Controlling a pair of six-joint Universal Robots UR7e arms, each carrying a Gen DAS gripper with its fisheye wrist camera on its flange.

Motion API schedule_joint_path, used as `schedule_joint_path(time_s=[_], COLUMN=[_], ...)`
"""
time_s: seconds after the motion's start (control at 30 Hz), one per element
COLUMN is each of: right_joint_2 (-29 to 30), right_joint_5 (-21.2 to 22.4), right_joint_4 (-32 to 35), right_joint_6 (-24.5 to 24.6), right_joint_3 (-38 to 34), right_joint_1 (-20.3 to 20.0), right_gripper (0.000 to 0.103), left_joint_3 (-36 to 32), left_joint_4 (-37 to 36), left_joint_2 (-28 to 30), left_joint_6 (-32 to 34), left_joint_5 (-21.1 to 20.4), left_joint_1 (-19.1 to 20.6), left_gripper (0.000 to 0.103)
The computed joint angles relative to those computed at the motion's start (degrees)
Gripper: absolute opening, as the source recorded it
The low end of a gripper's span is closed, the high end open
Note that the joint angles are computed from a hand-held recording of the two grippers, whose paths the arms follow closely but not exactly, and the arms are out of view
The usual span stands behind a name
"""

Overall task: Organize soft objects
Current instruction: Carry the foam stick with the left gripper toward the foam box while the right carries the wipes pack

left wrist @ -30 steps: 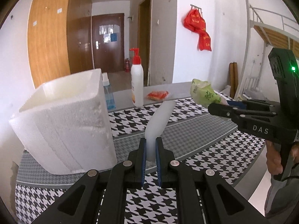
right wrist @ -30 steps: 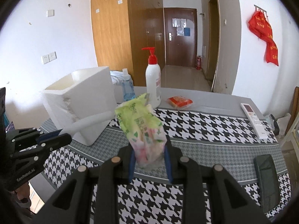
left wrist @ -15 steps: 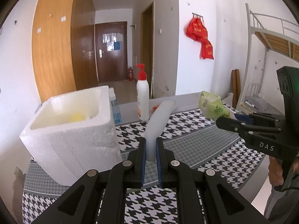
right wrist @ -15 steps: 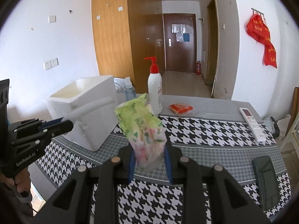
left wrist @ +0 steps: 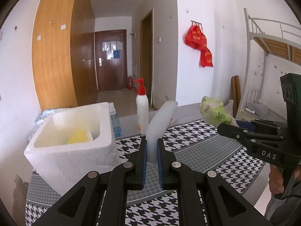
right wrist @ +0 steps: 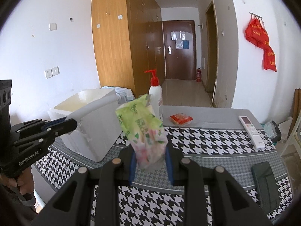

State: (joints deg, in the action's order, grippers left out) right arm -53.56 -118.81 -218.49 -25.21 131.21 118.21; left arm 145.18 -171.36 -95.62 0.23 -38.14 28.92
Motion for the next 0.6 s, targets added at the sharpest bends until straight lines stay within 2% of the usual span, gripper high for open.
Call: schedule_joint_path(time_s=[0.6], right_joint_2=[0.43], right_joint_5=[0.92], right_joint_4=[-0.10], right_joint_6=[-0.38], right_joint_3=[-2.40], right_joint_1=[1.52], right_gripper=[0.031], left_joint_3=[-1.87], left_joint_4=[-4.99], left_joint_2=[0.98], left_joint_6=[4.50], left_joint_5=[2.03], left_joint_1=[-0.06], left_gripper=[0.011])
